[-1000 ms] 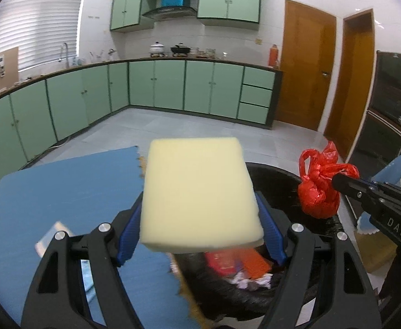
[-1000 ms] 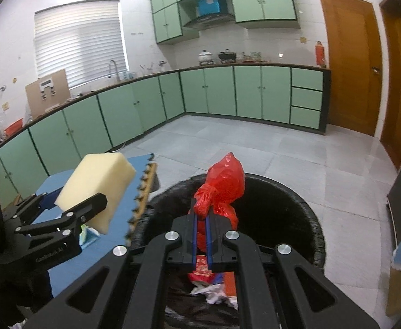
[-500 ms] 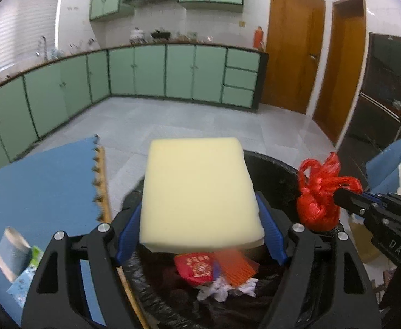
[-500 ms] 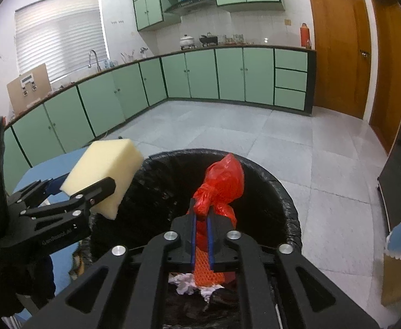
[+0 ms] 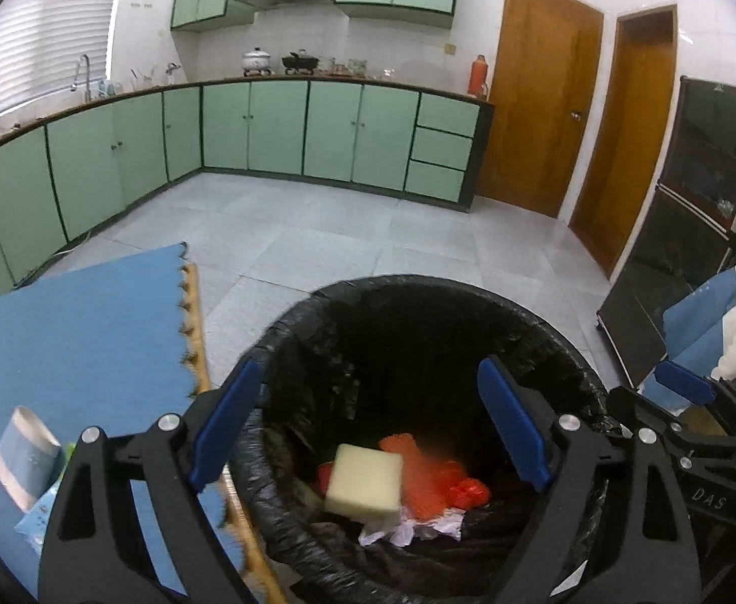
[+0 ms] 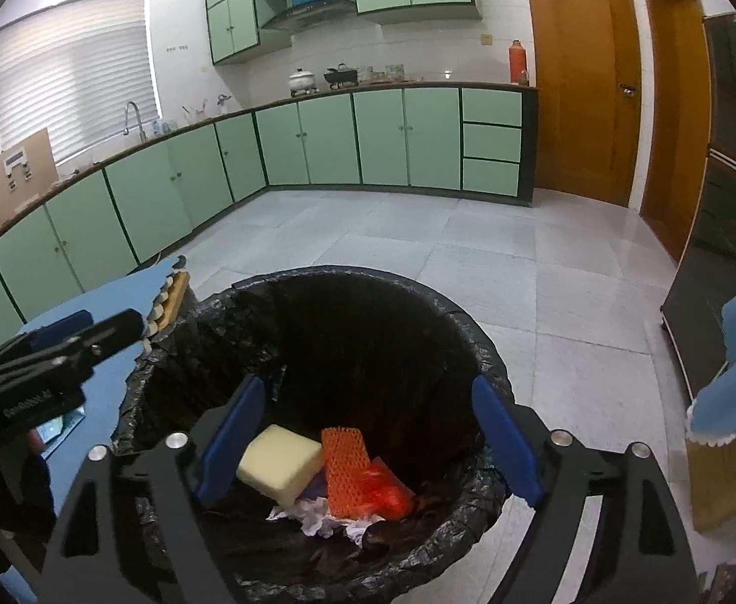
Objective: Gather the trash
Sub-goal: 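Open both tools to drop the sponge and red bag into the bin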
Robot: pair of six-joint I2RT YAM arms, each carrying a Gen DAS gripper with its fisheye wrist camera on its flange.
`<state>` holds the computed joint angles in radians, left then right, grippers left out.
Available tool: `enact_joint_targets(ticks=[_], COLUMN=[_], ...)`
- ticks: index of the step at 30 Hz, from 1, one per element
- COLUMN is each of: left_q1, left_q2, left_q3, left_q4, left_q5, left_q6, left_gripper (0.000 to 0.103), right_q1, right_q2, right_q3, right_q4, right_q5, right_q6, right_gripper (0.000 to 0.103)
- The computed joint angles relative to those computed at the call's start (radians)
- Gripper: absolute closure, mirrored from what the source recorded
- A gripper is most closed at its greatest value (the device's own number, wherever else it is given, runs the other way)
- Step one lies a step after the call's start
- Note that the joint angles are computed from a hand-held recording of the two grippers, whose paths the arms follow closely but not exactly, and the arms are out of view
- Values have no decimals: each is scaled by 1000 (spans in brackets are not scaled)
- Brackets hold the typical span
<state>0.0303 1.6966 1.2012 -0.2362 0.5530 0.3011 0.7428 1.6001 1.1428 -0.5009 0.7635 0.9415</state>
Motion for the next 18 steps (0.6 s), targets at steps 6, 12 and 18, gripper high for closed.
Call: enact_joint_targets(ticks=[6,12,18], left_q1=[116,292,470], left_q2=[-48,-60,-12], left_q3=[-12,-10,49], left_q4=[-8,-4,-8], left_q5=[45,91,116], left_q6=[50,109,155], left_gripper=[17,17,17], right_q1=[49,106,154], right_q2=[32,136,308], right_q3=[80,233,451], right_q4=[-21,-15,-4], right_q5=[23,34,17], right_q6=[-4,-57,-95], right_gripper=[17,17,17])
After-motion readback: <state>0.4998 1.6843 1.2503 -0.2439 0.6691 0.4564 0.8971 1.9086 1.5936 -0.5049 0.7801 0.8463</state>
